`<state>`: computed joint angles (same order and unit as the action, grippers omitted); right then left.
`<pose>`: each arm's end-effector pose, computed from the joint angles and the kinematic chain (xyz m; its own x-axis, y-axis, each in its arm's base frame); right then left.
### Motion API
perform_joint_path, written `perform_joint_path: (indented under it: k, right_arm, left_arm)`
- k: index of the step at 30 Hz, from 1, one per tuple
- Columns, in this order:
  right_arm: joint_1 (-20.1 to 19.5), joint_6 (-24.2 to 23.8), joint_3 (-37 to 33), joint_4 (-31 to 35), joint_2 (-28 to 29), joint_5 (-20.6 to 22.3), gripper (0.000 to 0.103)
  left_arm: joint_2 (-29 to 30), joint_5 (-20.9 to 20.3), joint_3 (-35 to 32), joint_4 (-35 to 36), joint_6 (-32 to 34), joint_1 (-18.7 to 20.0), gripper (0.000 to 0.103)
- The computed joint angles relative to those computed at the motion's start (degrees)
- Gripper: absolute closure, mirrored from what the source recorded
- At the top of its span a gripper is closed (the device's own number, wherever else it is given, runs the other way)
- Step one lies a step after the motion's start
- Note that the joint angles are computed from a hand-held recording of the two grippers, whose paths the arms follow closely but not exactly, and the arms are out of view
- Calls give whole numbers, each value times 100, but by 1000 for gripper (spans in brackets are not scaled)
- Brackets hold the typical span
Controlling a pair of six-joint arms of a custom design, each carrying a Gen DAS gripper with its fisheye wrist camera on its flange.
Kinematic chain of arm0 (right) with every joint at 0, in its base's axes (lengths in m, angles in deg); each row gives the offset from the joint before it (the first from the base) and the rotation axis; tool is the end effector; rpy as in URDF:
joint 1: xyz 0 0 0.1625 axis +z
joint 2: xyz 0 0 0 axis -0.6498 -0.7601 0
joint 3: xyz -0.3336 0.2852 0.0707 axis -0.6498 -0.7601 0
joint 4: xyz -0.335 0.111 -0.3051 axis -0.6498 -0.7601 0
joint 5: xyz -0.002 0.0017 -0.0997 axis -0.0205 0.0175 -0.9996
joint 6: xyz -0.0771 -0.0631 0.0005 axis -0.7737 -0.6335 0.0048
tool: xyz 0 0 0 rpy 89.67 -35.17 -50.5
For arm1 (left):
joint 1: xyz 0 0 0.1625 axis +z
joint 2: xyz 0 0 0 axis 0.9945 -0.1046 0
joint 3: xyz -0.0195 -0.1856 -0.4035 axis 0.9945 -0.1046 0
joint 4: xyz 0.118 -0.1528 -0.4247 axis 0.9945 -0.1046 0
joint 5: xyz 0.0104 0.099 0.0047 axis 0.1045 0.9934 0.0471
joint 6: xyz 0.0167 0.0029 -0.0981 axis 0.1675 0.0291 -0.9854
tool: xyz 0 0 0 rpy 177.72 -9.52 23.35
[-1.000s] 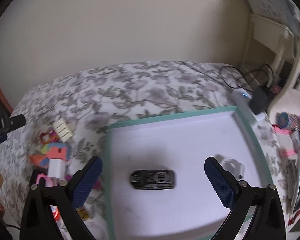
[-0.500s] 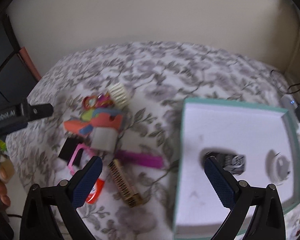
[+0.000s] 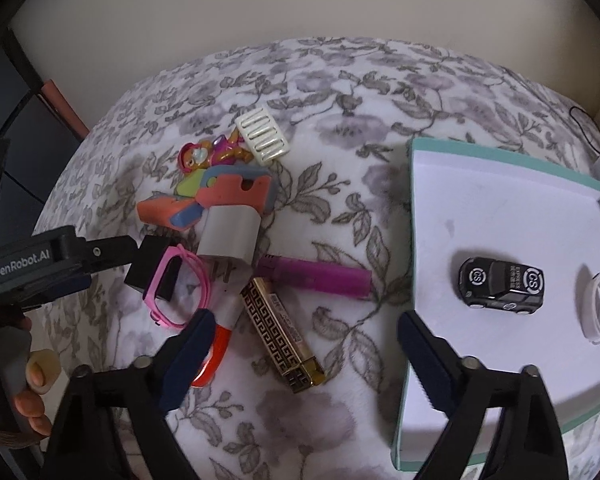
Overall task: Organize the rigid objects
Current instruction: 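Move both grippers back over the pile of items, then grasp the black charger with the left gripper while the right grasps the gold harmonica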
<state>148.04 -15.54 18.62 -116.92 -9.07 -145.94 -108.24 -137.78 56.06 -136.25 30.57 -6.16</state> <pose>0.3030 -0.7545 -0.0871 -0.7883 0.3363 0.5152 -0.0003 0.8372 -0.5470 0.0032 -0.8737 0.2426 -0.8285 0.1442 -0.5411 0.2267 0.9699 -0.0886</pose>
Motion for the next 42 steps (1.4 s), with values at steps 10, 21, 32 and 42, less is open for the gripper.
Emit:
perform_joint_path:
  k: [10,21,32,42]
  right_arm:
    - [-16,31,-57,190,36,126,15]
    - [-60,195,-25,329,4,200,15]
    - [-72,325,-60,536,1,182,16]
    - [-67,280,-164,698,57,259,33]
  left_arm:
    - [230,33,-226,270,-54,46,8]
    - [370,230,-262,-183,-17,95,8]
    - [426,398,-239,-131,50,110,10]
    - [424,105,-161,33,359,75,55]
